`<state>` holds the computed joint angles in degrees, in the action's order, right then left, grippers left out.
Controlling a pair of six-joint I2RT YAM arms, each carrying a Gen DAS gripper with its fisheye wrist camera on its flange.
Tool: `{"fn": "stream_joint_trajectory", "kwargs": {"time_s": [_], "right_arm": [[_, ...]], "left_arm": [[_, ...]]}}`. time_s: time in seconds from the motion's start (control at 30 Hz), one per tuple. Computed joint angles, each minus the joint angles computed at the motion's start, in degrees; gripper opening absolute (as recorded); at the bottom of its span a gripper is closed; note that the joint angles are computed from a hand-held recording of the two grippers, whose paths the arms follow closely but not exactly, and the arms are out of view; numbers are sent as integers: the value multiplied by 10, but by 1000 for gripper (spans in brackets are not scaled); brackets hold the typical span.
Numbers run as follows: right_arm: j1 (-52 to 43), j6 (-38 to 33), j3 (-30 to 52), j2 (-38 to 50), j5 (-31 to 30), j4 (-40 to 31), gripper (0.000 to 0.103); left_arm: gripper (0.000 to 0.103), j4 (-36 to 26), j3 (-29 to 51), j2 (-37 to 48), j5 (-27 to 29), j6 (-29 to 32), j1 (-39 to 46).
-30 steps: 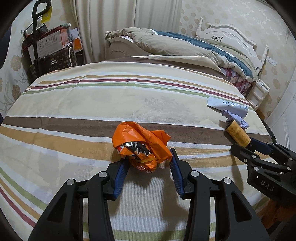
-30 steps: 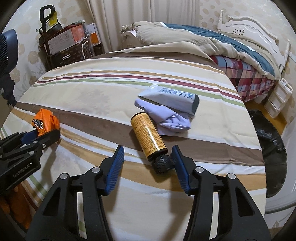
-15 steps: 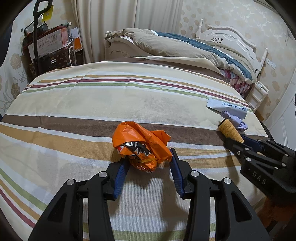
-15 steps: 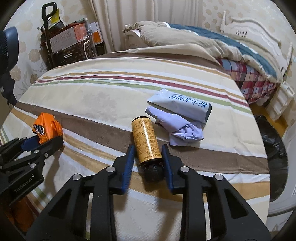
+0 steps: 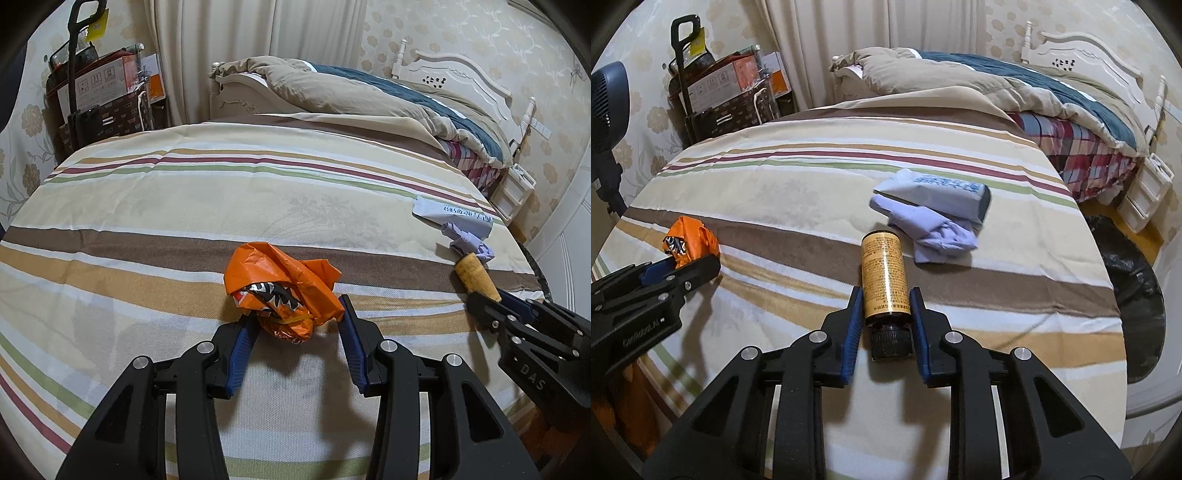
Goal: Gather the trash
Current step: 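Grasp the amber bottle with the right tool while the left tool holds the wrapper, then carry the orange wrapper and amber bottle with both tools over the bin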
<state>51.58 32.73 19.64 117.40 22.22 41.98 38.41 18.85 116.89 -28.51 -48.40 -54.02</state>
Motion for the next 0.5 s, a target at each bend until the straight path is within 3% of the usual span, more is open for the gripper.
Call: {"fn": "stream_joint_trajectory", "kwargs": {"time_s": [0.27,0.5], "right_arm": [[-17,8,-37,-1,-7,38,25],[-19,-3,-27,0,-7,26,26]], "left_arm": [[44,-20,8,-5,-6,-1,-5],[44,-19,9,-2,-7,0,-4]]}}
